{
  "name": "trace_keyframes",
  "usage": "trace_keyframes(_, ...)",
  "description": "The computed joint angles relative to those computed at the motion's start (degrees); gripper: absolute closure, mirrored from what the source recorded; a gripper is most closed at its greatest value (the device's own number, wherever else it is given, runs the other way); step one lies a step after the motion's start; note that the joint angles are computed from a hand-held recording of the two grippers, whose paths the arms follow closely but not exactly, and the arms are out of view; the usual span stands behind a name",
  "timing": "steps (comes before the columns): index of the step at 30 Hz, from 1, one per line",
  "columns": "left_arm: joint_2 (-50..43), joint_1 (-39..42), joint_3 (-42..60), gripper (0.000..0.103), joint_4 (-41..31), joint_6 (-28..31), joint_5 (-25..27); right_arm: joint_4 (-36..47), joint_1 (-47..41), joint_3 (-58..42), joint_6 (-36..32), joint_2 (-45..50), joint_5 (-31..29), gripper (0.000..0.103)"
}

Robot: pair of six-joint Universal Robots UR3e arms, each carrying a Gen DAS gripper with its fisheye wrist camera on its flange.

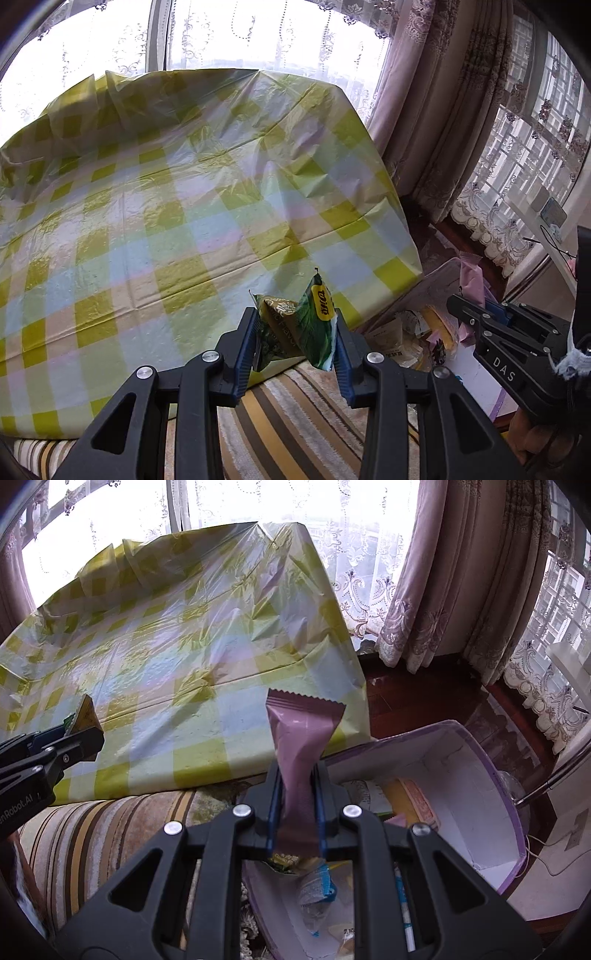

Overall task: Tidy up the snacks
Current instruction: 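Open both tools to drop the two snacks into the box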

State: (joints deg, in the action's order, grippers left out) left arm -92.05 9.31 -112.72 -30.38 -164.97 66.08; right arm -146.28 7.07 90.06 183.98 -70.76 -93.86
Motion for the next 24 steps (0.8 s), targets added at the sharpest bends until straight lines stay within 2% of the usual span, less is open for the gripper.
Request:
trace_keyframes(13,-0.60,-7.27,3.47,0.064,-8.57,2.57,-7.97,-0.67,-6.67,10.01,-0.02,-9.04,-1.97,0.083)
trace_keyframes(18,-1.27,-7.51,4.91,0.061,-15.86,4.66,-13.92,0.87,-8.54,12.91,0.56,-12.31,-3.50,0.082)
trace_keyframes(20,-1.76,-8.51,5.17,0.058,-15.92,4.18,-13.26,1.76,-9.16,13.80,1.11,-13.41,-4.30,0.076)
trace_keyframes(22,-1.56,-8.72,4.73,0.042,-16.17,3.50,-12.95,3.12,-9.85,14.62,1.93,-14.78,-5.38,0.052)
trace_keyframes(24,-1.07,-8.19,3.84,0.036,-16.71,3.41,-13.68,3.66,-9.92,15.28,2.57,-15.86,-6.89,0.041)
